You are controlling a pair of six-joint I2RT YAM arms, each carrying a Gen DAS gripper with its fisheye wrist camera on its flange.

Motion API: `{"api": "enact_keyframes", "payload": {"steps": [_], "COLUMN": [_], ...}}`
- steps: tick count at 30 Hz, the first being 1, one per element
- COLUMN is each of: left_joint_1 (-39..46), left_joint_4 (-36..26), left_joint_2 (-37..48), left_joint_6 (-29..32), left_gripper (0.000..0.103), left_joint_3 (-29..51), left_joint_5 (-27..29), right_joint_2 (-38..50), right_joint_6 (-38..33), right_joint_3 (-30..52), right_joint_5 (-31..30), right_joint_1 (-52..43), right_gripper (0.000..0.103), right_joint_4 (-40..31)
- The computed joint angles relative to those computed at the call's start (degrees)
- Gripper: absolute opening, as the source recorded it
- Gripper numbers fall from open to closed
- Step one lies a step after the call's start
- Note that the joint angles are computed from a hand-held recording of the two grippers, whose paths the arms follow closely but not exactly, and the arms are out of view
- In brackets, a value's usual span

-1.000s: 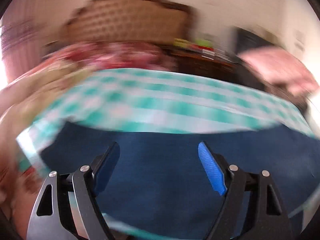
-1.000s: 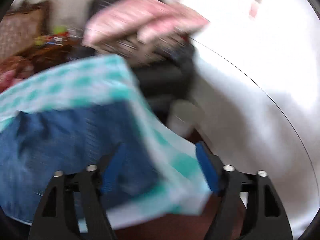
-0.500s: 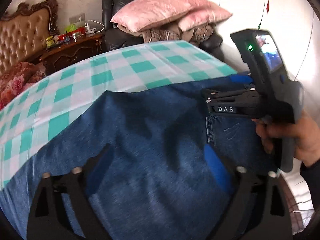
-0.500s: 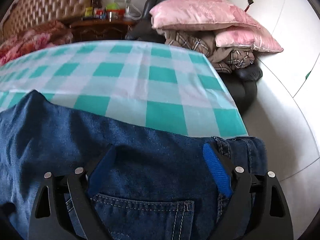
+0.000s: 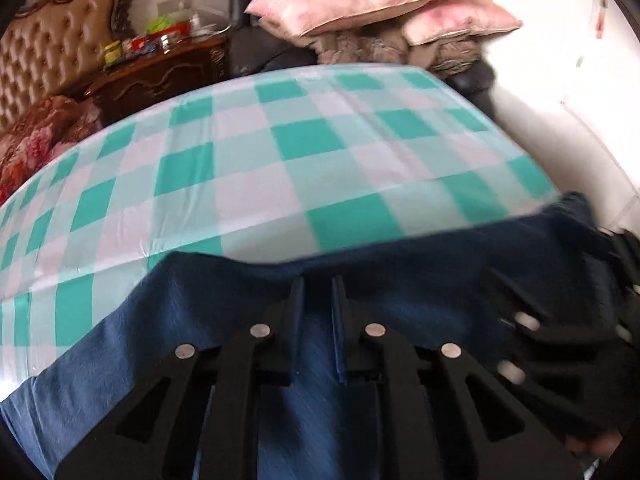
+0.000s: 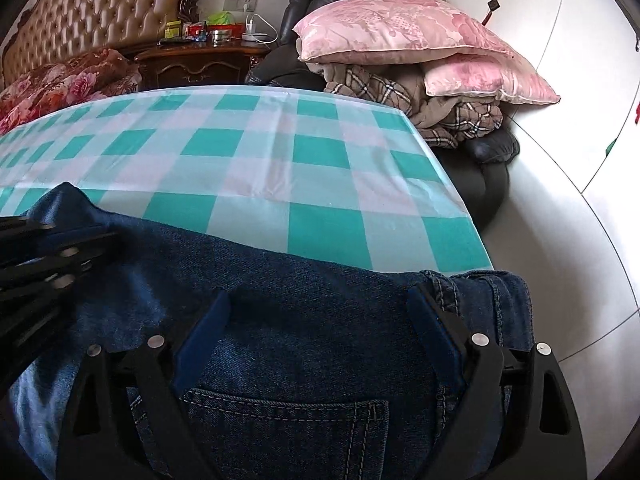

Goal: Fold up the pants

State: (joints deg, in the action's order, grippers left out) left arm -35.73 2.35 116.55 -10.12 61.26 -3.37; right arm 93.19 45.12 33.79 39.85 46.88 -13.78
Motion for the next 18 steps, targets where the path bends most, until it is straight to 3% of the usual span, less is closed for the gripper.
{"api": "enact_keyframes", "payload": {"steps": [5, 6, 8, 9, 13, 16, 17, 18], "left_joint_1": [2.33, 2.87, 4.73, 5.89, 16.61, 25.26, 27.69, 30.51], "left_joint_4": [1.79, 4.41, 8.60, 9.93, 12.71, 10.98, 11.35, 11.88], "left_joint_2": [-1.50, -4.87, -11.68, -14.60, -22.78, -21.42, -20.76, -19.79], "left_joint_6": [-1.21, -1.71, -3.04, -3.75, -5.95, -1.71, -0.90, -0.55], "left_gripper": [0.014, 0.016, 0.032, 0.033, 0.029, 0.027, 0.018, 0.019], "left_joint_3": [-0.26, -3.96, -12.48, -16.42, -29.82, -31.12, -30.97, -30.16], "left_joint_5": [2.39, 2.55, 3.00, 2.57, 4.31, 6.34, 7.33, 8.92], "right_joint_2": [-0.08, -0.10, -0.07, 0.02, 0.22, 0.28, 0.31, 0.39], "right_joint_6": [0.19, 0.17, 0.22, 0.27, 0.30, 0.33, 0.36, 0.43], "right_joint_3": [-0.01, 0.03, 0.00, 0.06, 0.26, 0.24, 0.29, 0.33], "right_joint_5": [-0.11, -0.06, -0.13, -0.15, 0.00, 0.01, 0.07, 0.12], "right_joint_1": [0.10, 0.07, 0.10, 0.13, 0.15, 0.16, 0.18, 0.23], "right_gripper": [0.085, 0.085, 0.085, 0.085, 0.085, 0.085, 0.085, 0.085], "right_joint_4": [-0.04, -0.20, -0.06, -0.02, -0.25, -0.28, -0.43, -0.52]}}
